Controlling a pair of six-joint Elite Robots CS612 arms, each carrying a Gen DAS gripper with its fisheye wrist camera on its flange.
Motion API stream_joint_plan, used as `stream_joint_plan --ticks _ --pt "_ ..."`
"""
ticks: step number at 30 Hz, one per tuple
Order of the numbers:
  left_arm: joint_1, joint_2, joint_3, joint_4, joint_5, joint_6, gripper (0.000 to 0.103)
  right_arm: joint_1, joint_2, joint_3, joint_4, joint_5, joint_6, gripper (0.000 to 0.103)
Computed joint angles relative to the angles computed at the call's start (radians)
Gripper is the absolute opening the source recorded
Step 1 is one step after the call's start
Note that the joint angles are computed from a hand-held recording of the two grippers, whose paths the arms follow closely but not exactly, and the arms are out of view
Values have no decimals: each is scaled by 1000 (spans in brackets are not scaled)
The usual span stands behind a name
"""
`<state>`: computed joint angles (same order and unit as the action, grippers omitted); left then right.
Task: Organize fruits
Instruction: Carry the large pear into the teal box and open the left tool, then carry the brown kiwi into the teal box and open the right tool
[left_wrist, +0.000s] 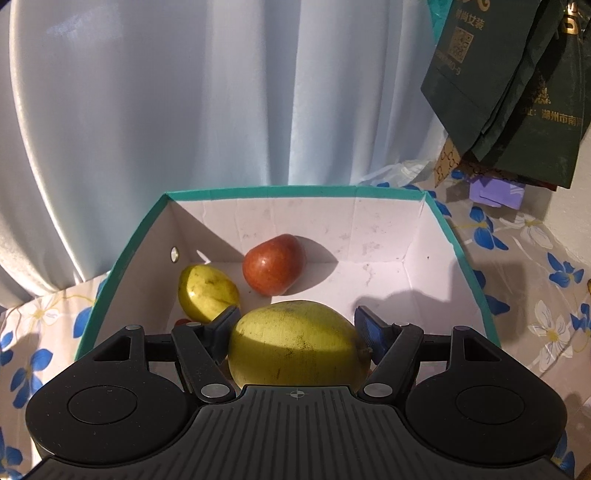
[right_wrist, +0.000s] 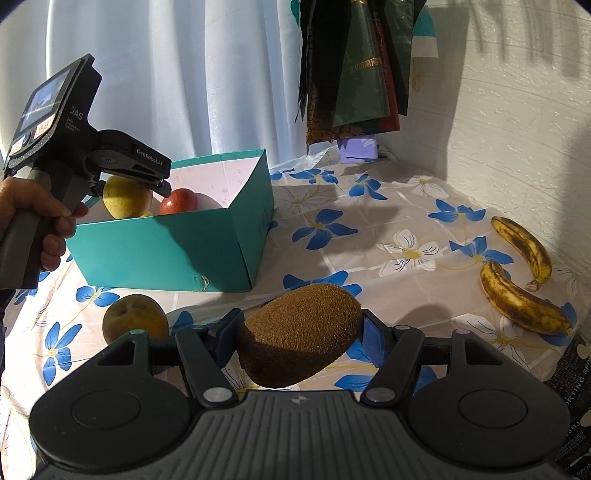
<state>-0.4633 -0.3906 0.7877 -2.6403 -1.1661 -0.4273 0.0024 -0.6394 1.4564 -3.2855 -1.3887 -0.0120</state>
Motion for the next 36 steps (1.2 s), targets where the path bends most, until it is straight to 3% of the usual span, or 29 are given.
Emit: stream_joint_plan --ticks 20,29,31,35,36 --pt "13 98 -181 309 24 -61 73 0 0 -7 7 -21 13 67" --pt "26 82 -161 293 -6 -107 67 2 1 -8 -10 -34 20 67" --pt "29 72 -143 271 -20 -115 72 2 2 -7 -15 -35 18 67" --pt "23 45 -90 196 -22 -97 96 3 1 -4 -18 -33 20 67" --pt "20 35 -70 166 -20 -87 97 3 0 -3 -19 -33 21 67"
